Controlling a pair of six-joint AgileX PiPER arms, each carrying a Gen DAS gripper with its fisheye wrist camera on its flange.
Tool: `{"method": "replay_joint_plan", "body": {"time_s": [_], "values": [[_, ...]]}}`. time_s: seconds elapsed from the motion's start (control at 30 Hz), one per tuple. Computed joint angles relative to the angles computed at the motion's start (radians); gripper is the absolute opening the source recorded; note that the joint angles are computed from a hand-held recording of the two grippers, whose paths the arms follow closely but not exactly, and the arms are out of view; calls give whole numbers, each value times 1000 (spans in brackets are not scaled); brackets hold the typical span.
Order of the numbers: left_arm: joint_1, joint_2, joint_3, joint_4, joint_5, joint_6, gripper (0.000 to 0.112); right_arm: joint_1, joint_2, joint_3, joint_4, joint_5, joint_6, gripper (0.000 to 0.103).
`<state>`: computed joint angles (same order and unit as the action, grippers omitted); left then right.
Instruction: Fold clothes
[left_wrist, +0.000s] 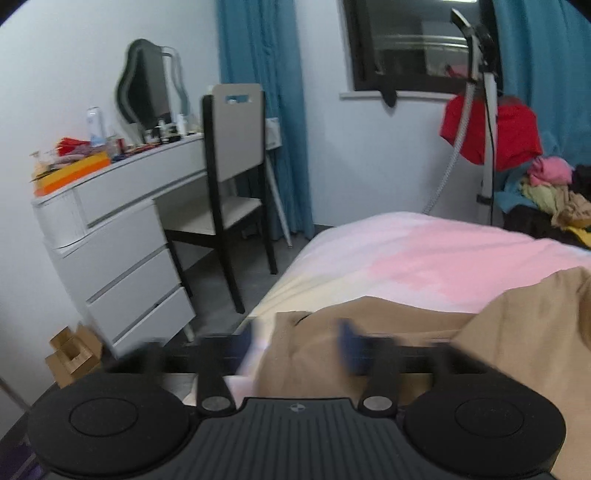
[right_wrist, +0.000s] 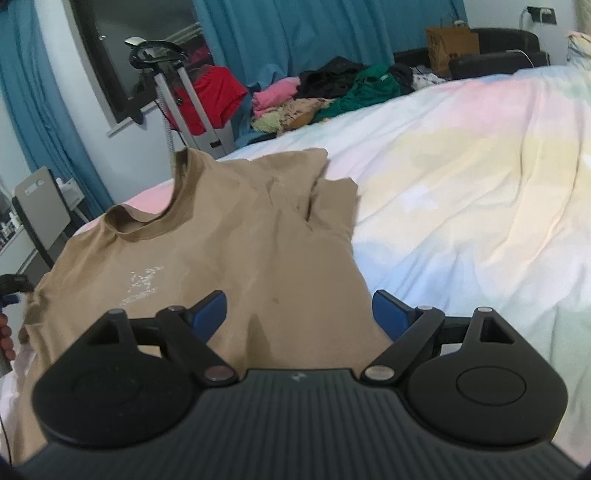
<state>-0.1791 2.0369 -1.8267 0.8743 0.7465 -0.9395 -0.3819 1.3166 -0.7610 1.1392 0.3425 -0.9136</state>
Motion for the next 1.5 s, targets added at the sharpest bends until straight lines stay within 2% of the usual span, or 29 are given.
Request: {"method": "replay_joint_plan", "body": {"time_s": [0.07, 0.17, 0.27, 0.37, 0.5, 0.57, 0.63, 0.73, 0.8, 0.93, 1.07, 1.1, 1.13, 1.3, 1.33, 1.37, 1.5], "values": [[-32, -68, 69, 7, 5, -12, 75, 5, -19, 13, 45, -11, -60, 87], [-72, -218, 242, -18, -62, 91, 82, 10, -59, 40, 137, -26, -176, 87], [-166, -365, 405, 41, -49, 65, 86, 0, -105, 73, 248, -15, -322, 87], [-281, -517, 542, 42, -32, -11, 88, -2, -157, 101, 330, -4, -449, 87], [-501, -695, 682, 112, 36, -202, 98, 0, -225, 138, 423, -2, -607, 90], [-646, -761, 731, 175, 103, -324, 102, -39, -237, 133, 359, 81, -575, 93], [-809, -800, 805, 296, 177, -489, 103, -65, -250, 121, 253, 131, -465, 93], [-983, -792, 890, 367, 224, -574, 103, -134, -260, 105, 177, 236, -368, 93], [-1056, -755, 912, 374, 295, -638, 103, -187, -262, 91, 148, 301, -301, 93], [-1113, -743, 945, 359, 331, -781, 103, -286, -241, 66, 165, 409, -251, 93], [-1038, -787, 968, 355, 284, -816, 103, -332, -183, 39, 232, 448, -276, 93], [-989, -814, 986, 352, 249, -802, 103, -334, -154, 23, 250, 443, -281, 93], [-976, -822, 989, 345, 246, -807, 103, -337, -124, 7, 267, 439, -287, 93], [-936, -862, 1014, 291, 235, -833, 103, -323, 156, -128, 422, 387, -408, 91], [-927, -863, 1020, 288, 229, -842, 103, -325, 227, -172, 416, 386, -400, 85], [-917, -864, 1024, 284, 221, -849, 103, -327, 295, -219, 407, 386, -386, 73], [-881, -829, 1015, 276, 176, -876, 103, -355, 506, -350, 471, 446, -326, 72]]}}
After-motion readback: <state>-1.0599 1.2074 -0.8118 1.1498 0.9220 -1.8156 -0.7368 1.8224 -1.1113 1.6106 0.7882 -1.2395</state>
